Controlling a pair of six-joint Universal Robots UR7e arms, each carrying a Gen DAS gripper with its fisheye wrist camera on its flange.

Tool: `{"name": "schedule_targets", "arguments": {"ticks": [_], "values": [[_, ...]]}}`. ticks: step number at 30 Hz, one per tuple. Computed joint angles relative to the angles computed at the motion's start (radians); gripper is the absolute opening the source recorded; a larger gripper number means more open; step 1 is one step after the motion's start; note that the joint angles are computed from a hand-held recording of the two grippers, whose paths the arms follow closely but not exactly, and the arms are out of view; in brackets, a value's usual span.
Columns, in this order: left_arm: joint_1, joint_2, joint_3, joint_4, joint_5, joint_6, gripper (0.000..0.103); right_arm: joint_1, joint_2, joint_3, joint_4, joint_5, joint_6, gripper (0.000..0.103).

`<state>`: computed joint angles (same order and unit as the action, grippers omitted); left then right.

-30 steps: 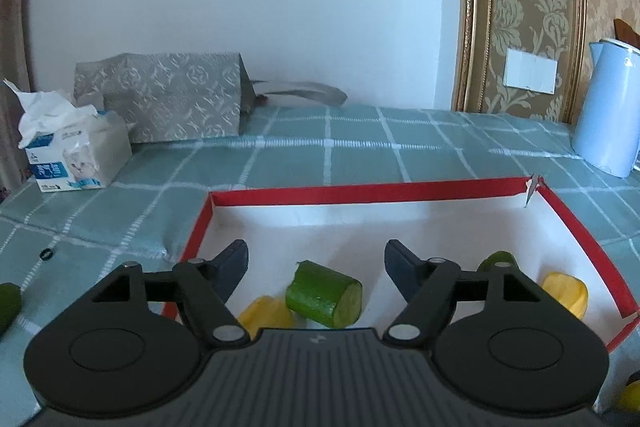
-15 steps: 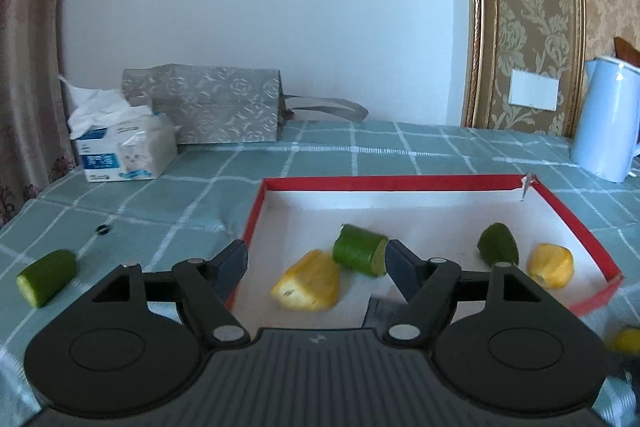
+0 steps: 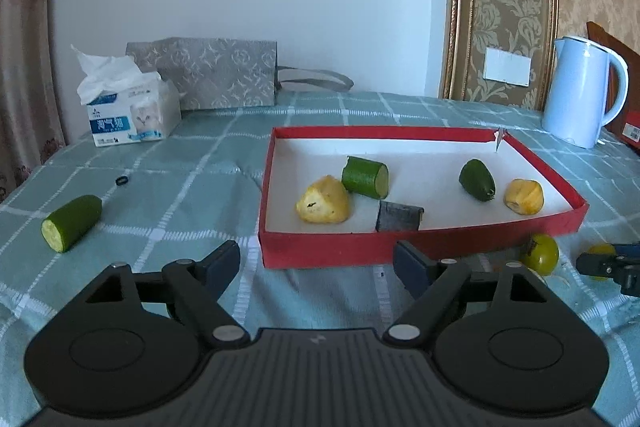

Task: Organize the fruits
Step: 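Carry the green tomato into the tray and open the right gripper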

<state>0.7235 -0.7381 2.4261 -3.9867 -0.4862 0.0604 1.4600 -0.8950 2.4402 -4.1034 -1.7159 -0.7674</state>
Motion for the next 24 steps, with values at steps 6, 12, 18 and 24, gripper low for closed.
{"name": "schedule_targets", "arguments": {"ticks": [6, 12, 18, 24], "values": [[0.026, -0.044, 0.003, 0.140, -0.016, -0.091, 0.084, 0.008, 0.027, 0.008, -0.075, -0.005, -0.029, 0.033], [0.023, -0.039, 0.010, 0.077, -0.031, -0.062, 0.084, 0.050, 0.008, 0.008, -0.091, 0.003, -0.056, 0.033], [0.028, -0.051, 0.010, 0.102, -0.040, -0.084, 0.084, 0.139, -0.008, -0.092, 0.052, -0.023, -0.072, 0.033], [0.028, -0.049, 0.010, 0.087, -0.044, -0.077, 0.084, 0.192, 0.071, -0.237, 0.195, -0.089, -0.084, 0.033]]}}
